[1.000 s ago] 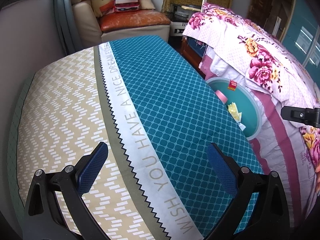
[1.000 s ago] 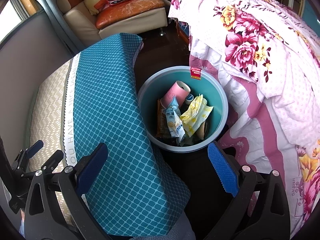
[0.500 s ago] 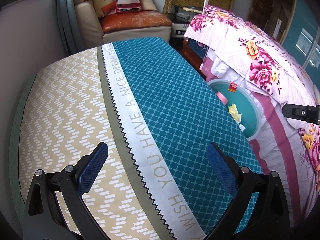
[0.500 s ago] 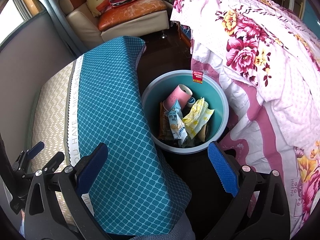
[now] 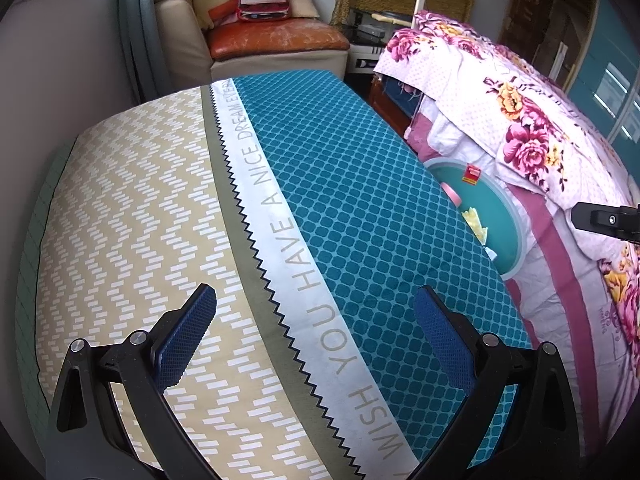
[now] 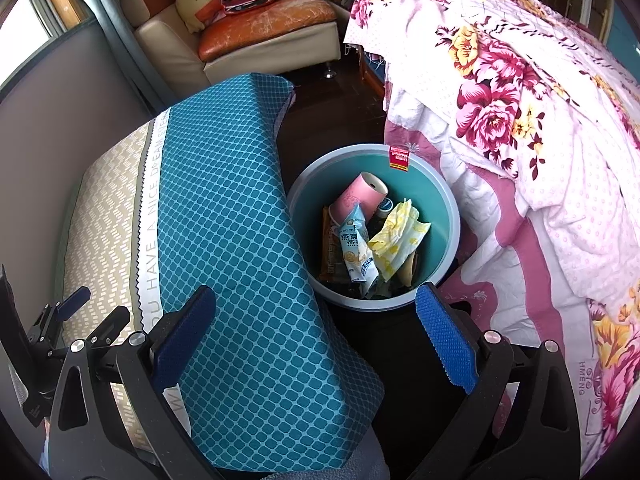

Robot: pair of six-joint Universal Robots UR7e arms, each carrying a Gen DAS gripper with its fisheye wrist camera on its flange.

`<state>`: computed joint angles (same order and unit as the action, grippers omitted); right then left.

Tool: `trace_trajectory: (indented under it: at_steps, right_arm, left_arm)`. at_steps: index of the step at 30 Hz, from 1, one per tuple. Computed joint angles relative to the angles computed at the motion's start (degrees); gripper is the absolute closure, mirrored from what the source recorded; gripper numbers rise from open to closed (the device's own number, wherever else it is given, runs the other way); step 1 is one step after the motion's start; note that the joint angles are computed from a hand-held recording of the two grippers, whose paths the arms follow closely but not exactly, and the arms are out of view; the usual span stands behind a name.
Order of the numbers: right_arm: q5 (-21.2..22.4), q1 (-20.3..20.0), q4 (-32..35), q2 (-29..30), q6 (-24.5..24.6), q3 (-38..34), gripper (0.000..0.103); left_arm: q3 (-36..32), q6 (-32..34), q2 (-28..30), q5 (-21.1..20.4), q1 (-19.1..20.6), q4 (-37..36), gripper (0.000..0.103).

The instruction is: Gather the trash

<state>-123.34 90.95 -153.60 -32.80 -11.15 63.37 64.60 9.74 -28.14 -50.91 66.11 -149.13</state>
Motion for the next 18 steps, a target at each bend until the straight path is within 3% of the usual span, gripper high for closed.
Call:
trace_trajectory:
  at_steps: [9, 18]
  right_arm:
    - [-1.02, 0.20, 1.41, 1.15, 0.58, -1.19, 0.007]
    - [-2.48, 0.61, 3.79, 3.79, 0.70, -4.15, 0.007]
  left_arm:
    - [1.13, -0.35, -0.76, 0.05, 1.39, -0.32, 0.004]
    - [4.50, 1.78, -4.11, 2.70, 5.17, -6.59, 0.004]
